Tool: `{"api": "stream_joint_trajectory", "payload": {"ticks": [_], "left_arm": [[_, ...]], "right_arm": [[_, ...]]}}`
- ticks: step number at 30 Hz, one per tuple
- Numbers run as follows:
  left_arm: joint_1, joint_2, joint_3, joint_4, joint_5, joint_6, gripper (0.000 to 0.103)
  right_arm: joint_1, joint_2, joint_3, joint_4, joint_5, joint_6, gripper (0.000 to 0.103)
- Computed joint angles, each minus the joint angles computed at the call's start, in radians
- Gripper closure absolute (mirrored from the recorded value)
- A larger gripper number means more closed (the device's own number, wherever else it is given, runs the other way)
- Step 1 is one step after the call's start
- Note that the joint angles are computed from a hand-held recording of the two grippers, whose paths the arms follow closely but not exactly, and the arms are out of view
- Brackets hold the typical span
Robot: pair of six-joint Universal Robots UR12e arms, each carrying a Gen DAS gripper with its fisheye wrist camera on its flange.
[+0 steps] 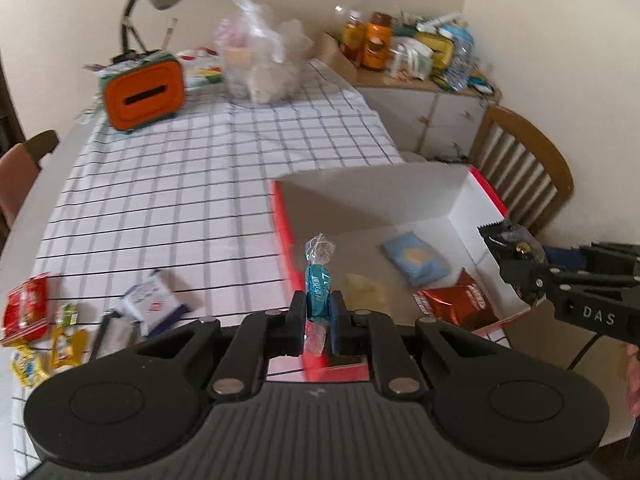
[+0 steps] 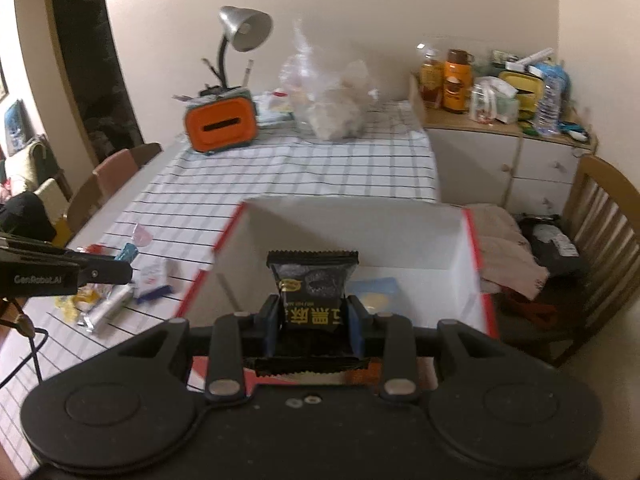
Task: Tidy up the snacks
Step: 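Carry the black packet and teal candy over the red box with both tools, then open both tools to drop the black packet and teal candy into the box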
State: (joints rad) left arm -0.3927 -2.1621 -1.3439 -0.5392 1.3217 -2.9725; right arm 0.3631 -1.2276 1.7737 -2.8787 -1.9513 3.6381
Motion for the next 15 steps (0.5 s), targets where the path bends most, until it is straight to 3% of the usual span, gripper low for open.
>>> {"api": "stream_joint_trajectory", "payload": {"ticks": [7,15], "left_arm": [[-0.053,-0.054,0.072,-0.065,0.061,0.055,0.091],[-0.086,-0.137,0.208,-0.211,0.098,0.056,0.091]], "right_arm": [[-0.042,-0.017,0.037,0.029,0.014,-0.031,0.07],[-0.079,0.006,0.022,0.077,0.071,-0.102,0.07]]}}
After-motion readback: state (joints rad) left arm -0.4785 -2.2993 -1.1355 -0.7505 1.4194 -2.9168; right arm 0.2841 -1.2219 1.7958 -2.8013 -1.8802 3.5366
